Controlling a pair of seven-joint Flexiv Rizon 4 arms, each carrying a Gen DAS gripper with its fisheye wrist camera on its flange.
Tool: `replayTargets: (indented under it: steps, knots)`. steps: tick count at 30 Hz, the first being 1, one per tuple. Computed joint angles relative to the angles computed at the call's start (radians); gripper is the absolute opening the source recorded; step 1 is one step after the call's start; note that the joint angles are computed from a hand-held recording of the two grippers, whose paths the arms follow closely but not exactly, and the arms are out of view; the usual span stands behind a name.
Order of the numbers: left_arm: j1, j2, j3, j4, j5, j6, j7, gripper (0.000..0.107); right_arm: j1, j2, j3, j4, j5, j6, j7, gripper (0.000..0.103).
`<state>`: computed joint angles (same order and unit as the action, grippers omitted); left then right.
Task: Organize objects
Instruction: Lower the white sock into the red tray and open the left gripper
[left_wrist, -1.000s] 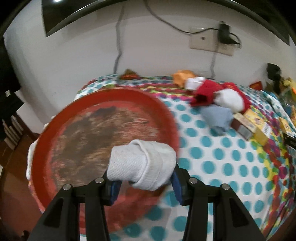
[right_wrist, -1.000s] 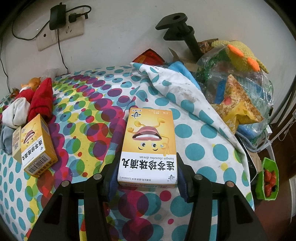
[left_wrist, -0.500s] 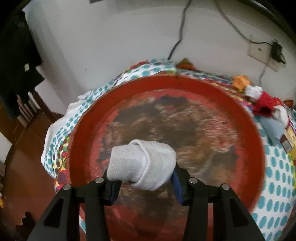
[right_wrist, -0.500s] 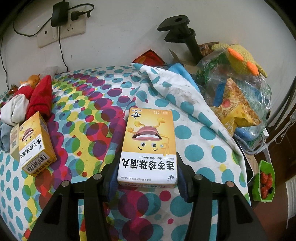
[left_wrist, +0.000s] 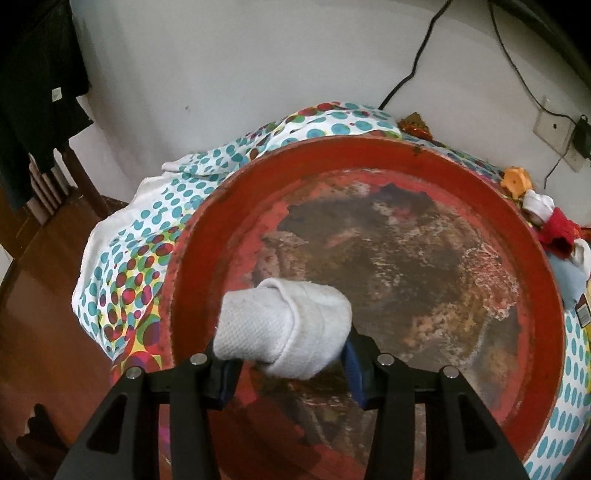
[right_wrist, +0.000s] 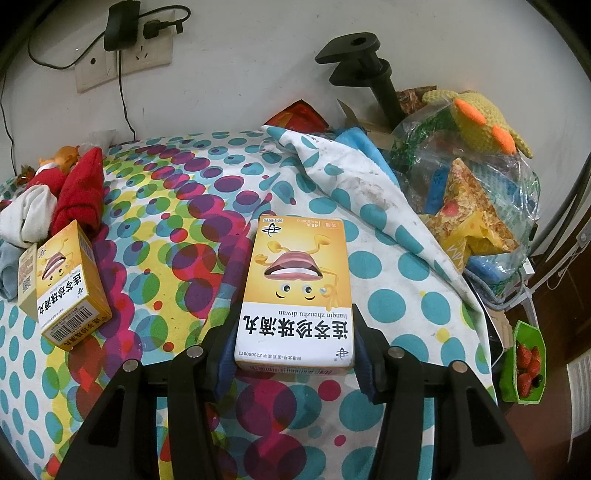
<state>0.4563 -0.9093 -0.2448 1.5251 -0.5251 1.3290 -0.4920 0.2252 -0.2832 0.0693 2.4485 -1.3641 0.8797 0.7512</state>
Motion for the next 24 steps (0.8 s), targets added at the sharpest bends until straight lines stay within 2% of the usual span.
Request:
replayTargets:
  steps: [9, 12, 19, 21, 23, 24]
  knots:
    - [-0.001, -0.011, 0.007, -0.024, 0.009, -0.028, 0.008, 0.053, 0.038, -0.025, 0.003, -0.041, 0.05, -0.025, -0.019, 0.05]
    - [0.025, 0.001, -0.028, 0.005, -0.005, -0.014, 0.049, 0.057, 0.034, -0.022, 0.006, -0.038, 0.05, -0.025, -0.018, 0.05]
    - [0.118, 0.045, -0.141, 0.115, -0.047, 0.057, 0.17, 0.057, 0.056, -0.041, -0.001, -0.066, 0.071, -0.034, -0.029, 0.05]
    - [0.145, 0.055, -0.174, 0.145, -0.055, 0.072, 0.208, 0.057, 0.039, -0.025, -0.012, -0.038, 0.035, -0.011, -0.009, 0.05]
    - [0.156, 0.058, -0.186, 0.152, -0.062, 0.048, 0.227, 0.058, 0.024, -0.03, -0.02, -0.039, 0.006, 0.008, 0.005, 0.05]
    - [0.145, 0.059, -0.169, 0.143, -0.067, 0.029, 0.218, 0.06, 0.012, -0.023, -0.023, -0.026, -0.015, 0.02, 0.017, 0.05]
